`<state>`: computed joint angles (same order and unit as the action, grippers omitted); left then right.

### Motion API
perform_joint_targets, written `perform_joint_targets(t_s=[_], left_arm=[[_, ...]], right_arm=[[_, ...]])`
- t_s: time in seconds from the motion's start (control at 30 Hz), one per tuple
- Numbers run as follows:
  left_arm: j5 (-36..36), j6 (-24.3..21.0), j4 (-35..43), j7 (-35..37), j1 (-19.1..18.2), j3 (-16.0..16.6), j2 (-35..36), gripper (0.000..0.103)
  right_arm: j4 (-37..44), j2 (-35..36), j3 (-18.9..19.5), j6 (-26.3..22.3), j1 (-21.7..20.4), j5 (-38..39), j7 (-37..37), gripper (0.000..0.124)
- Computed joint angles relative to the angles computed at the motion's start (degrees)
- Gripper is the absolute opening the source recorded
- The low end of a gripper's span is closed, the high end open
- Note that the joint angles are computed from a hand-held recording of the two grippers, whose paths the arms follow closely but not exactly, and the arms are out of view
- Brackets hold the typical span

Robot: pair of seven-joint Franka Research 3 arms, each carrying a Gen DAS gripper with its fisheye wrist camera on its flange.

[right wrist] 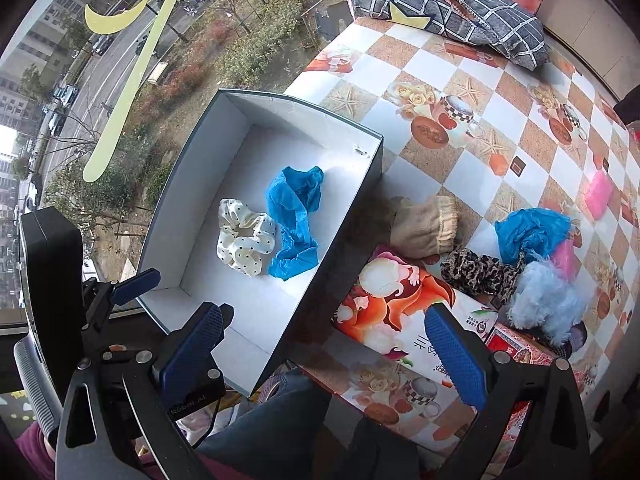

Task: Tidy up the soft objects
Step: 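Withdraw both grippers from the box back toward the remaining pile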

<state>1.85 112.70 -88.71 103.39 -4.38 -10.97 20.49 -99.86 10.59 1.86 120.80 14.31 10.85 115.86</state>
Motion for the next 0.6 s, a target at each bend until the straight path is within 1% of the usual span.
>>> perform_joint_targets(t_s=[0.33,0.6], left_arm=[[1.4,0.4,0.1,2.1,-2.4,-1.2,-0.3,0.088],[2.1,0.3,0.6,3.3,-4.3,-1.8,-0.1,0.088]], right_arm=[[-8.4,-6.4,-0.9,3.6,-1.8,0.2,3.7,0.102],[-13.6,-10.6,-1.0,5.4,-3.5,-0.1,6.0,0.102]])
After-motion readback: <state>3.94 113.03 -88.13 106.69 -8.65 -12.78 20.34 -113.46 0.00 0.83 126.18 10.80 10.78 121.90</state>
